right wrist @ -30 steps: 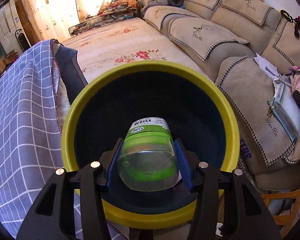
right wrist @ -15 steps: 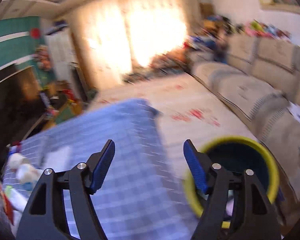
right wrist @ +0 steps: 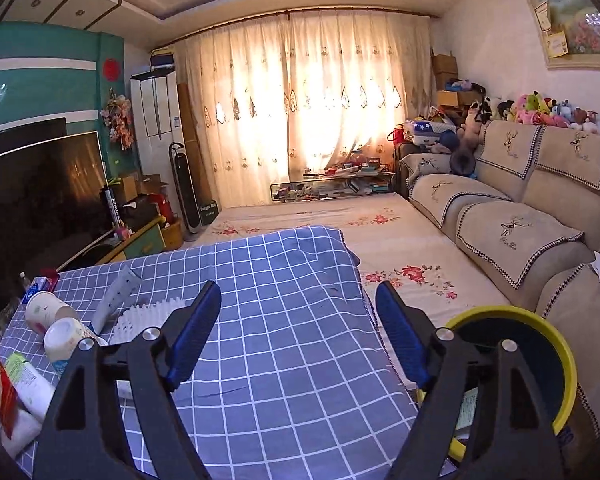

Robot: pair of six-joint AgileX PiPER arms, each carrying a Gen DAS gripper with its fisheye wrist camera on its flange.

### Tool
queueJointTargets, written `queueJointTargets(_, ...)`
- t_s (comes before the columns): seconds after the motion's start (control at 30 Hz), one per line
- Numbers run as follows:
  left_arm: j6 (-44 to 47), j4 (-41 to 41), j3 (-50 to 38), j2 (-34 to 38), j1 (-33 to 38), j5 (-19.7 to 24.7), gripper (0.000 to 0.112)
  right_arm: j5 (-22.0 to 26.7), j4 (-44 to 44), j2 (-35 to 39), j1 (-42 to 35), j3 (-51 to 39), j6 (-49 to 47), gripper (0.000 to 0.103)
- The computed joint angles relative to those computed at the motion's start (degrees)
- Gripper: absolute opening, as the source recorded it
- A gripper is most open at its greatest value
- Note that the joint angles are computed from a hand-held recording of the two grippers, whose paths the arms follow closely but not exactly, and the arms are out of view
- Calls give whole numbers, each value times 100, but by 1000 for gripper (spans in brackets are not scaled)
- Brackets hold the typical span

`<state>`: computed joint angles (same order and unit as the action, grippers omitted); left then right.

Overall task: Collect trash
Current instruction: 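Grasp the red-and-white snack bag with the left gripper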

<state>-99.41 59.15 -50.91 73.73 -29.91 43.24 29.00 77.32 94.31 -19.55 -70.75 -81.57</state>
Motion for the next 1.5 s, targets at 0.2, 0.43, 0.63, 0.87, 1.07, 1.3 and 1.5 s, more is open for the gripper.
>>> queueJointTargets(0.2, 113, -986, 111, 207, -277, -42, 98, 393, -18, -35, -185, -46, 150, 78)
queueJointTargets(0.43, -185, -1097, -63, 463, -510, 162, 98, 611, 11, 4, -330, -91, 234, 79)
queueJointTargets(0.63, -275, -982, -226, 530, -656, 611, 83, 668, -72, 34, -360, -153, 391, 80)
queueJointTargets(0.87, 33, -1087, -171, 433, -619, 401, 25, 649, -110, 43, -352, -159, 421, 80)
queueJointTargets(1.07, 657, -1578, -214, 225, -620, 489, 29, 641, -329, 98, -319, -253, 614, 80)
queueJointTargets(1.3, -471, -1514, 259, -536, -1190, 1471, 95, 716, -419, 141, -319, -334, 760, 81)
queueJointTargets(1.5, -191, -2342, 834, -831, -478, 435, 96, 743, -424, 170, -324, -360, 793, 81)
